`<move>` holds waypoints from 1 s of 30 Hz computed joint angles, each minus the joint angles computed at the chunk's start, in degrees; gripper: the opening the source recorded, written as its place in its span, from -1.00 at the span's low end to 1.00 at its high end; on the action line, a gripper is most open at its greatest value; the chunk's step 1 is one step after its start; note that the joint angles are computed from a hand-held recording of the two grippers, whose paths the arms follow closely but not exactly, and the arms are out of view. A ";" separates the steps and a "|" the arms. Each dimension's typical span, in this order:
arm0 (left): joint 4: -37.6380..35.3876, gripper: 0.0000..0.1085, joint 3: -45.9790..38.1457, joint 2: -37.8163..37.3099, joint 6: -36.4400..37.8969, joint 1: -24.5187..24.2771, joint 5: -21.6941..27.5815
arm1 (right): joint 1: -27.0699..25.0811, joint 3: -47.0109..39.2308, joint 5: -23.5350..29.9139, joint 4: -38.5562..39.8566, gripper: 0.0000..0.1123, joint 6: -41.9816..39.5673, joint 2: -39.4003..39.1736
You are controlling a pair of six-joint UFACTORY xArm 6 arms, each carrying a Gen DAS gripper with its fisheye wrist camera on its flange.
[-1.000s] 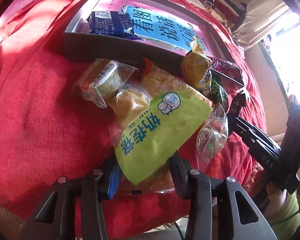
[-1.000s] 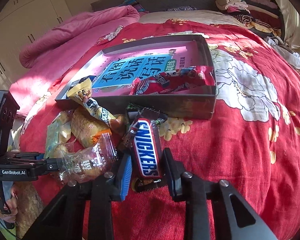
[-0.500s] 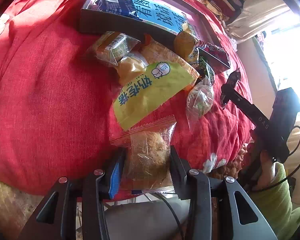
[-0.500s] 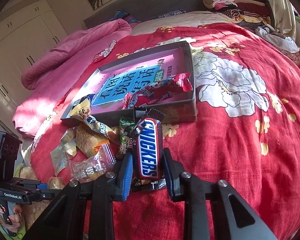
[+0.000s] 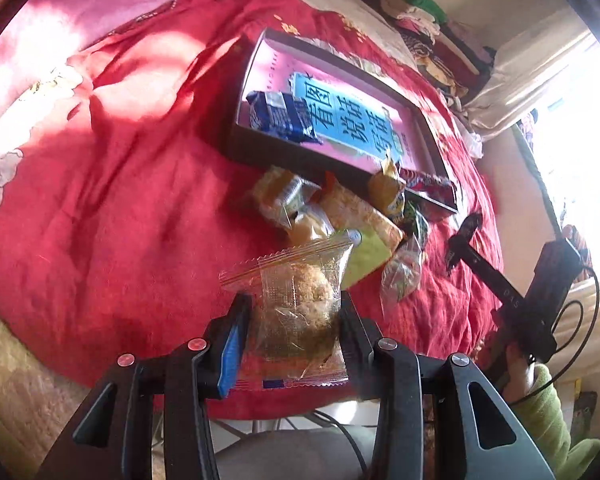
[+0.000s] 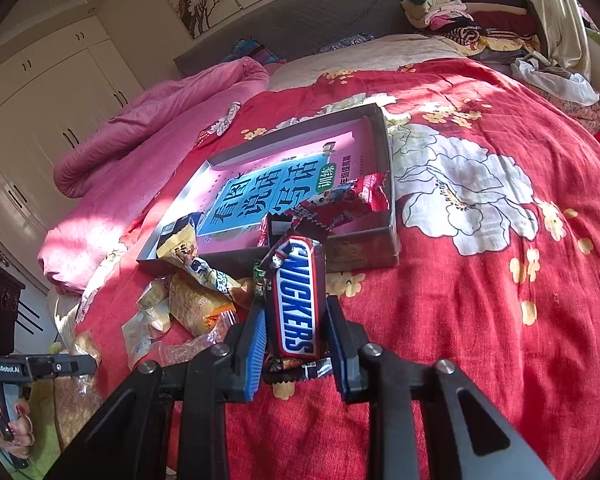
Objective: Organize snacks
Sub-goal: 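Carry the cookie bag toward the tray with the left tool while the right tool carries the Snickers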
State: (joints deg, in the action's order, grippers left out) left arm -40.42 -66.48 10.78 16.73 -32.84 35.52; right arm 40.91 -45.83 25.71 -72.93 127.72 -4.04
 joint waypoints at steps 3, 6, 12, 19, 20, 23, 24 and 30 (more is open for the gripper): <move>0.44 -0.20 -2.40 1.45 -0.68 0.44 -1.48 | -0.08 -0.12 0.33 -0.04 -0.48 -0.14 -0.07; 1.12 -0.20 -5.13 3.08 -1.47 0.43 -2.29 | -0.34 -0.13 0.53 -0.20 -0.49 -0.30 -0.26; 1.68 -0.20 -11.15 7.14 -2.67 0.15 -3.41 | -0.64 -0.81 1.70 -0.19 -0.48 -1.77 -0.69; 3.77 -0.20 -17.30 10.75 -4.65 -0.70 -4.72 | -0.90 -1.72 3.03 0.87 -0.48 -3.92 -0.95; 3.92 -0.20 -18.13 11.26 -4.79 -0.80 -4.82 | -1.09 -1.91 2.96 1.00 -0.48 -4.15 -0.86; 4.48 -0.20 -20.83 13.05 -5.39 -1.07 -4.30 | -1.75 -2.58 2.77 1.31 -0.48 -4.99 -0.50; 4.74 -0.20 -21.62 13.63 -5.61 -1.16 -4.18 | -1.95 -2.86 2.75 1.54 -0.49 -5.39 -0.30; 5.58 -0.20 -26.02 16.81 -6.78 -1.48 -3.25 | -3.75 -3.33 1.19 3.16 -0.48 -6.44 0.53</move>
